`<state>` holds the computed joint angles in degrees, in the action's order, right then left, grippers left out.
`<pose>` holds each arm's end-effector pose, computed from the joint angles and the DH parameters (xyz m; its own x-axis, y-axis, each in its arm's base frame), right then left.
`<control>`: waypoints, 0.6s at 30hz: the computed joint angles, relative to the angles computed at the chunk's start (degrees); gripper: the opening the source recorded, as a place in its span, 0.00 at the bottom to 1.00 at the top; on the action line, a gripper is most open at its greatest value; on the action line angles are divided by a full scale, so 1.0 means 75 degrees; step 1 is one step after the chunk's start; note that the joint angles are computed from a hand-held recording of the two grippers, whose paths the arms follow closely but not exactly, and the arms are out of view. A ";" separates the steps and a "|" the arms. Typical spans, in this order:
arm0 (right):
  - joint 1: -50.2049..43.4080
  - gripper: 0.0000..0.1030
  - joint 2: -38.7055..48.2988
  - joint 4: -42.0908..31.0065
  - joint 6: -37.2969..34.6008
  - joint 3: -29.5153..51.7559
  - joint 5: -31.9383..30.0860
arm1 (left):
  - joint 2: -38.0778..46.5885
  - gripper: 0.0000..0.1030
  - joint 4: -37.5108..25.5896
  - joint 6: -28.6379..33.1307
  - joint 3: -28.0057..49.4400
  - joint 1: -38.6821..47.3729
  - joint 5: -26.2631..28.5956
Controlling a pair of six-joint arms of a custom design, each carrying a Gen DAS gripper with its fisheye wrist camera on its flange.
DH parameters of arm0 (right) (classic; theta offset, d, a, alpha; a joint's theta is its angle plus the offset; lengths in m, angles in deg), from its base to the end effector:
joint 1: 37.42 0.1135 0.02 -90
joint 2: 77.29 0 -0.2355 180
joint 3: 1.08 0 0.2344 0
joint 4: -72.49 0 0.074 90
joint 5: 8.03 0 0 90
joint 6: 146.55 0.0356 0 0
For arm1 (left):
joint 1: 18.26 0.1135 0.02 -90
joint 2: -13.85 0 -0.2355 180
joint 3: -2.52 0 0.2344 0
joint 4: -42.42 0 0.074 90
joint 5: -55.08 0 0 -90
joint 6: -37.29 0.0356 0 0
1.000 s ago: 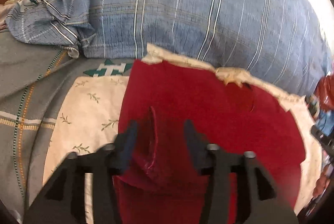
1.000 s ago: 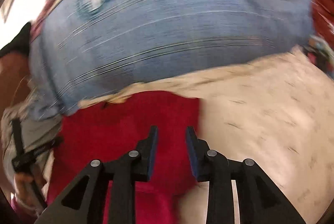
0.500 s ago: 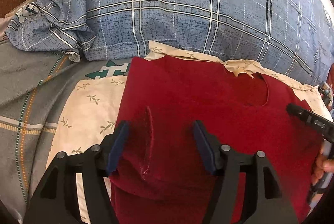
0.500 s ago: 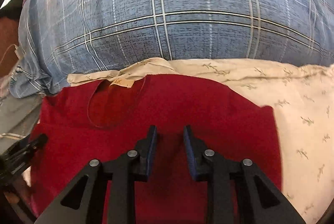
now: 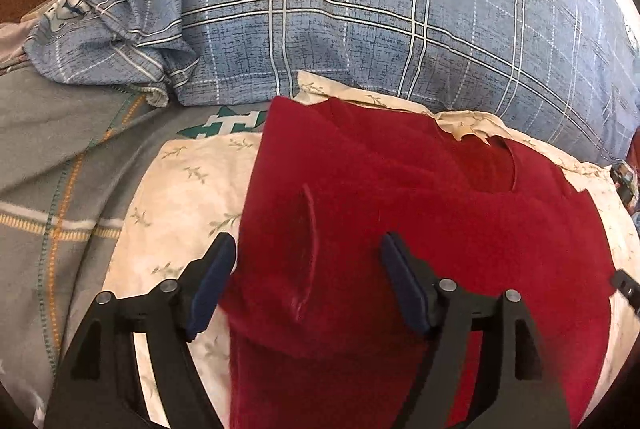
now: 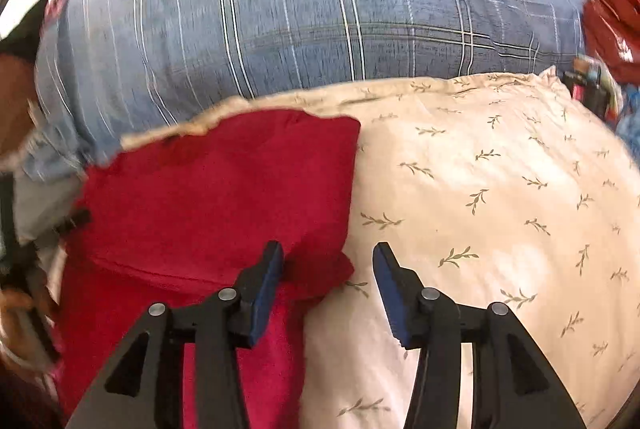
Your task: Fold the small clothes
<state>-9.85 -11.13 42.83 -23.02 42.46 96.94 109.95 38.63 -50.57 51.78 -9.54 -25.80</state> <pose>0.1882 0.0879 0.1530 -0.7541 0.2083 -0.6229 0.1314 0.9771 0.1676 0.2723 0.0361 0.0923 -0.7655 -0.0801 -0.6385 -0.0217 0.9949 -0.0988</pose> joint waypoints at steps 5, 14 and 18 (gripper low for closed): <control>0.0710 0.42 0.0758 -0.0049 -0.0095 0.0677 0.0891 | -0.0409 0.74 0.0034 0.0106 -0.0473 0.0175 0.0004; 0.0542 0.35 0.1114 -0.0161 0.0347 0.0575 0.0795 | -0.1332 0.74 -0.0371 0.0444 -0.1064 0.0446 0.0149; 0.0828 0.37 0.0656 -0.0469 0.0458 0.0540 0.0858 | -0.1551 0.74 -0.0559 0.0480 -0.1172 0.0584 0.0282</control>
<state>-3.65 -6.21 39.32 -19.58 46.51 103.37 98.31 34.44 -46.97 42.99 -5.16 -23.68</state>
